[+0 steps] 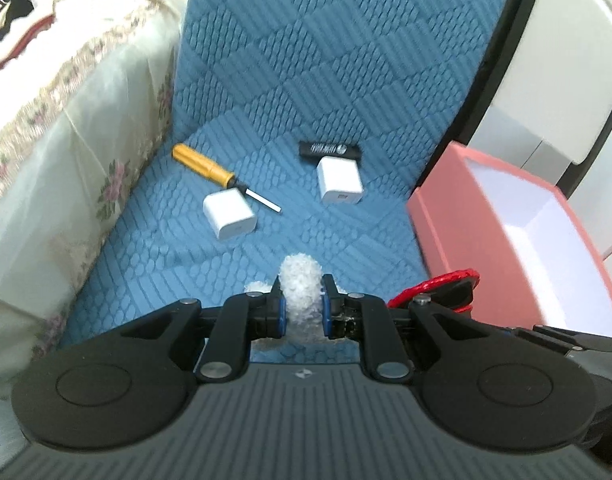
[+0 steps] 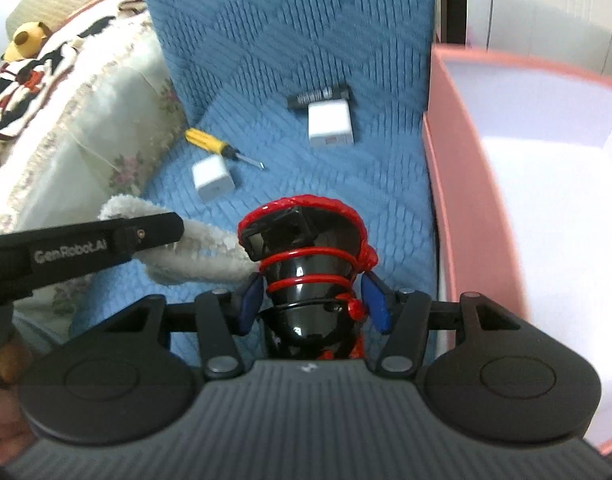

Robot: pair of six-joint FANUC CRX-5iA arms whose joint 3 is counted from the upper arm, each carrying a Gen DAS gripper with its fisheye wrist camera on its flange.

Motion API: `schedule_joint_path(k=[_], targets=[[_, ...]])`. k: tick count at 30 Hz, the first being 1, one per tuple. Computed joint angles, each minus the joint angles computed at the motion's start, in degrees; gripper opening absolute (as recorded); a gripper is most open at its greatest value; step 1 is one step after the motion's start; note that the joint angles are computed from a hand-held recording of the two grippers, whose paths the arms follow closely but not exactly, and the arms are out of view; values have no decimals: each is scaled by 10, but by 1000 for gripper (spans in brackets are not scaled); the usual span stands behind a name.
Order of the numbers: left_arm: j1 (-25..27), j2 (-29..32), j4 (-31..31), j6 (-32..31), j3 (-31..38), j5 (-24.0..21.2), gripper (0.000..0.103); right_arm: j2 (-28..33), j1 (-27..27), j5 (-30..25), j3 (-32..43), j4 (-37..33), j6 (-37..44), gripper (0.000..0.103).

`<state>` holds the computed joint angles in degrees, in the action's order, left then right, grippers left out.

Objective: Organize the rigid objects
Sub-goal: 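Carry the toy in the right gripper and plush in the left into the pink box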

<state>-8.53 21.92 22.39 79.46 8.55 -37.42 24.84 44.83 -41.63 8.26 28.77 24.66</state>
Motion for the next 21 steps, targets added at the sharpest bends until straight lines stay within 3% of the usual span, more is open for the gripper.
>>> schedule_joint_path(k=[12,21], targets=[[-11,-74,-18,58,-1,-40,19,-83,13,-19,-28,49,-13,57],[-33,-84,-38,87,33,-72,19,-130,13,-30,-50,66,-24,57]])
